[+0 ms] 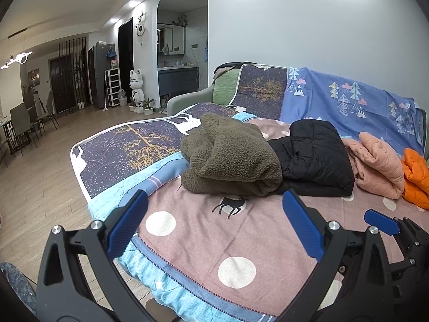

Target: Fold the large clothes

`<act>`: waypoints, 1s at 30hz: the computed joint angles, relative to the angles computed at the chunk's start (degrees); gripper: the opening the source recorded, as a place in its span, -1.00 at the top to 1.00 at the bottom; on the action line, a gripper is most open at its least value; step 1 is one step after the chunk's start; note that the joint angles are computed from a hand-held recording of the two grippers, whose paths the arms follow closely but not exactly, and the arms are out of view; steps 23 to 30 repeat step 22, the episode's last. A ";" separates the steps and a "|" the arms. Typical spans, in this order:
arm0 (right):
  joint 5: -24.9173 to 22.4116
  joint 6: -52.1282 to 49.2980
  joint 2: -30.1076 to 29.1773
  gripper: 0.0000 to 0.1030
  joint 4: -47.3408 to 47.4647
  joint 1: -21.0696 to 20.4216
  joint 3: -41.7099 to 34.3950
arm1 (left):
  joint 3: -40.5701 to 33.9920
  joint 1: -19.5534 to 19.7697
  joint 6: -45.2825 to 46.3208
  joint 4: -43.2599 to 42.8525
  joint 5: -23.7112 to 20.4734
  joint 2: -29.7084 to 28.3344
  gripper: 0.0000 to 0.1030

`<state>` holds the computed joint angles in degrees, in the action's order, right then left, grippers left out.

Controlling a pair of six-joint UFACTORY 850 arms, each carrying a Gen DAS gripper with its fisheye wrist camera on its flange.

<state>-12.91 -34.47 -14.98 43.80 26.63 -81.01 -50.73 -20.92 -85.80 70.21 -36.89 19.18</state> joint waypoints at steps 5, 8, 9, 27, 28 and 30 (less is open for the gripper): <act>-0.31 -0.65 -0.19 -0.97 0.83 -0.12 0.10 | -0.28 -0.05 0.60 -0.33 0.13 -0.29 -0.96; -0.77 -1.82 -0.34 -0.97 1.93 -0.46 -0.06 | -0.33 0.05 0.78 -0.51 0.29 -0.40 -0.96; -0.70 -1.43 -0.34 -0.97 1.57 -0.37 -0.04 | -0.28 -0.01 0.84 -0.55 0.20 -0.35 -0.96; -0.95 -2.55 -0.48 -0.97 2.78 -0.58 -0.05 | -0.73 0.61 1.93 -1.86 0.69 -0.96 -0.96; -0.95 -2.55 -0.48 -0.97 2.78 -0.58 -0.05 | -0.73 0.61 1.93 -1.86 0.69 -0.96 -0.96; -0.95 -2.55 -0.48 -0.97 2.78 -0.58 -0.05 | -0.73 0.61 1.93 -1.86 0.69 -0.96 -0.96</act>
